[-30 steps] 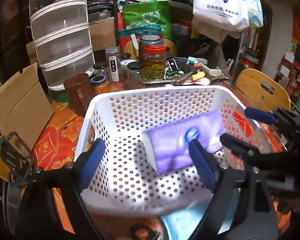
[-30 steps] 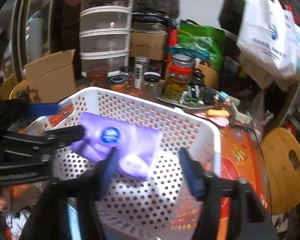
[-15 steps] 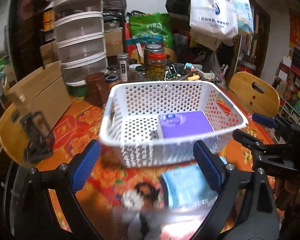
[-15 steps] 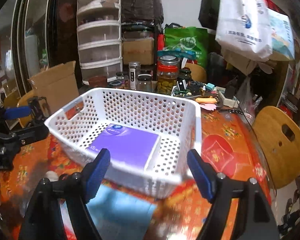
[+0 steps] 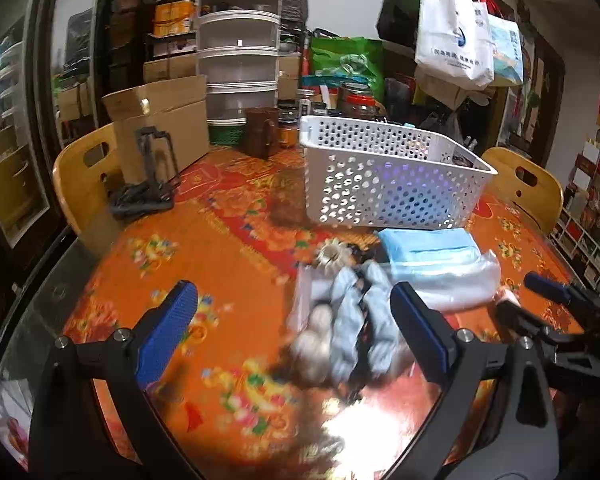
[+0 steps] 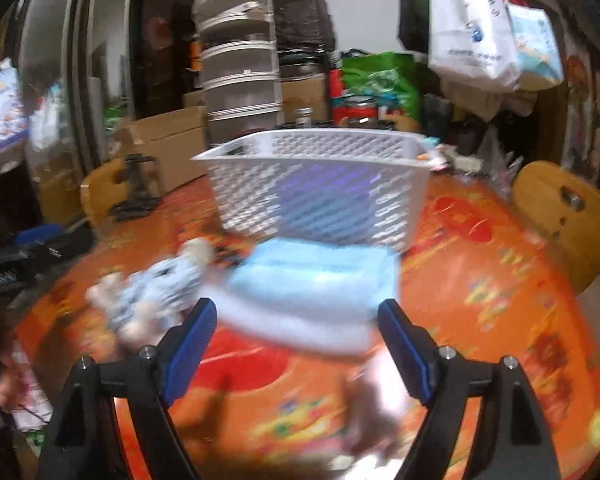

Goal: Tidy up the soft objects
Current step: 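Move both grippers back to the white plush toy on the table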

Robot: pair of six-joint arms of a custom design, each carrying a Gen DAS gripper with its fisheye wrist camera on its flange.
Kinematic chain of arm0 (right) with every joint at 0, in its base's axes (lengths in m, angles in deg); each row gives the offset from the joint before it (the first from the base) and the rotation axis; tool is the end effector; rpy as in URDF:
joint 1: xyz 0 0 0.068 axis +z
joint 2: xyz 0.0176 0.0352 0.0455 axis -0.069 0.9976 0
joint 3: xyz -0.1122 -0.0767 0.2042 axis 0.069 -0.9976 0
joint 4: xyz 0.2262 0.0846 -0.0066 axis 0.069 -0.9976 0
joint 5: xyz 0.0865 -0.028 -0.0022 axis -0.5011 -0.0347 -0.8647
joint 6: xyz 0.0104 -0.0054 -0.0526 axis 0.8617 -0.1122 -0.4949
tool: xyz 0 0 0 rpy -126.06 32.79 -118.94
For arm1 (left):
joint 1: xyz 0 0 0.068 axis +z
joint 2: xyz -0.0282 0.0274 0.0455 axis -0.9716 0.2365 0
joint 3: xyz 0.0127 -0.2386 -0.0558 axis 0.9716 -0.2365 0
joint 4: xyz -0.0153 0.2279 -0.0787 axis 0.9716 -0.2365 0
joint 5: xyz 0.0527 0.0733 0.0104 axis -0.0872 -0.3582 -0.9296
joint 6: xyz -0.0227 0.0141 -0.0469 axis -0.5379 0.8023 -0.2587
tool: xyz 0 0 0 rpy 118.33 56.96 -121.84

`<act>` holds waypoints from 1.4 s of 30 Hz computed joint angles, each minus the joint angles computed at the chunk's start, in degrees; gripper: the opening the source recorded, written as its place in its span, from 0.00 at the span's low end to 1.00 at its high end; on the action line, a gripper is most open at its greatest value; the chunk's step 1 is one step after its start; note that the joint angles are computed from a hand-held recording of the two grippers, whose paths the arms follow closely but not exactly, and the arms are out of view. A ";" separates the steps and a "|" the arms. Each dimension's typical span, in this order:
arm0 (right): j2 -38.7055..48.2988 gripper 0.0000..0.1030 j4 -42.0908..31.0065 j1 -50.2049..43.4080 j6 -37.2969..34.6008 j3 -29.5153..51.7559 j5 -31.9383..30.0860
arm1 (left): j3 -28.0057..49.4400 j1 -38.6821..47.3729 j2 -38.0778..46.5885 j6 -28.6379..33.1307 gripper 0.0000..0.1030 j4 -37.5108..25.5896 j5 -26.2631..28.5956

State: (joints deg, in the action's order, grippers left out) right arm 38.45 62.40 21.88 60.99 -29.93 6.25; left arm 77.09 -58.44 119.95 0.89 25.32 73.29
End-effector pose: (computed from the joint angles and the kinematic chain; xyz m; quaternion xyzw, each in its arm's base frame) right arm 0.2039 0.0878 0.0649 -0.0184 0.8848 0.0402 0.4638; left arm 0.2656 0.0682 0.0672 0.0805 0.8791 -0.0910 0.4609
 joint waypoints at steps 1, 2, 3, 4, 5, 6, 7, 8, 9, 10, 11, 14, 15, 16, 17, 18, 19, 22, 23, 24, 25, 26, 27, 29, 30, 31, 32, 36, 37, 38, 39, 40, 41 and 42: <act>0.98 0.80 1.34 1.62 1.34 -0.38 -0.06 | -0.66 1.99 0.54 0.48 0.93 0.30 2.05; 1.68 0.80 1.76 3.49 2.57 -0.46 0.16 | -0.63 3.43 1.49 1.04 0.93 0.23 3.95; 2.23 0.80 2.01 4.60 3.06 -0.31 -0.06 | -0.85 4.39 2.01 1.72 0.93 0.31 4.83; 3.04 0.80 3.03 6.23 3.68 -0.26 -0.07 | -1.37 4.72 2.46 2.07 0.93 1.38 4.75; 3.64 0.80 3.81 7.48 4.00 -0.10 0.11 | -1.57 4.53 2.77 2.14 0.93 2.12 4.54; 4.16 0.80 4.11 8.58 4.38 0.26 0.47 | -2.52 5.36 3.54 2.59 0.93 4.11 5.16; 4.77 0.80 3.97 9.69 4.73 0.87 0.48 | -3.03 5.59 4.03 2.46 0.93 5.44 5.16; 5.38 0.79 3.84 10.64 5.08 1.39 0.74 | -3.04 5.73 4.78 2.70 0.93 5.98 5.41; 5.89 0.77 3.74 11.47 5.38 1.97 1.19 | -2.98 6.12 5.55 3.09 0.91 6.32 6.06; 6.37 0.75 3.94 12.01 5.44 2.22 1.38 | -2.90 6.30 6.27 3.49 0.90 6.68 6.14; 6.85 0.70 3.61 12.58 5.52 2.91 1.53 | -2.69 6.05 6.80 3.66 0.85 6.84 5.74; 8.38 0.55 3.29 12.56 5.52 4.32 0.67 | -1.19 4.09 8.30 3.22 0.74 5.85 4.35; 8.75 0.52 2.98 12.76 5.69 4.71 0.46 | -0.95 3.76 9.28 3.24 0.72 6.23 3.93; 9.30 0.51 2.40 12.81 5.72 5.59 0.03 | -0.68 3.26 9.84 3.15 0.70 6.30 3.59; 9.94 0.51 2.15 12.96 5.68 6.27 -0.32 | -0.41 2.90 10.44 3.05 0.67 6.33 3.47; 10.35 0.50 2.05 12.82 5.41 6.81 -0.58 | -0.21 2.58 10.87 2.95 0.63 6.40 3.32; 10.57 0.49 1.96 12.65 5.18 7.09 -0.90 | -0.07 2.20 11.45 2.99 0.62 6.63 3.20; 11.38 0.40 1.07 12.67 4.94 8.34 -1.52 | 0.03 0.85 12.76 2.96 0.57 7.73 2.68; 11.65 0.37 0.73 12.55 4.90 8.79 -1.88 | 0.05 0.38 12.99 3.03 0.56 7.92 2.39; 12.27 0.34 0.21 12.26 4.80 9.61 -2.49 | 0.15 -0.01 13.35 3.17 0.55 8.12 2.21; 12.67 0.32 -0.19 11.97 4.68 10.15 -2.96 | 0.10 -0.50 13.74 3.11 0.54 8.69 1.83; 13.20 0.30 -0.27 11.81 4.69 10.63 -3.24 | 0.17 -0.84 14.11 3.03 0.52 9.06 1.66; 13.64 0.27 -0.32 11.67 4.66 11.01 -3.61 | 0.44 -0.89 14.42 3.12 0.48 8.90 1.92; 14.54 0.23 -0.44 11.37 4.53 11.61 -4.54 | 1.16 -1.23 14.87 3.06 0.43 7.97 2.16; 15.04 0.21 -0.82 11.12 4.51 12.14 -5.21 | 1.58 -1.41 15.11 3.09 0.41 7.46 2.25; 15.46 0.21 -0.93 11.13 4.48 12.48 -5.35 | 2.04 -1.57 15.38 3.14 0.40 6.93 2.34; 15.81 0.19 -0.98 11.27 4.43 12.74 -5.26 | 2.41 -1.62 15.53 3.16 0.36 6.51 2.44; 16.40 0.16 -0.96 11.34 4.11 13.25 -5.37 | 4.01 -1.90 16.65 3.53 0.25 5.16 3.06; 16.38 0.16 -0.71 11.20 4.04 13.16 -5.51 | 4.26 -1.86 16.91 3.36 0.24 5.31 3.08; 16.32 0.16 -0.41 11.17 4.12 12.99 -5.34 | 4.55 -1.78 17.09 3.39 0.24 5.21 3.17; 16.21 0.16 -0.25 10.94 4.14 12.88 -5.42 | 4.88 -1.69 17.30 3.43 0.23 5.03 3.22; 15.97 0.16 -0.47 10.68 3.96 12.87 -5.65 | 5.24 -1.60 17.39 3.39 0.23 4.70 3.39; 15.99 0.16 -0.54 10.79 4.02 12.87 -5.44 | 5.49 -1.29 17.47 3.58 0.22 4.40 3.84; 15.85 0.16 -0.94 10.65 3.96 13.02 -5.54 | 5.73 -1.25 17.50 3.59 0.22 4.26 3.98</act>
State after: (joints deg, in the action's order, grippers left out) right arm 54.30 61.46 32.52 64.94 -16.91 0.71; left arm 82.82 -59.69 137.45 4.48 29.58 77.27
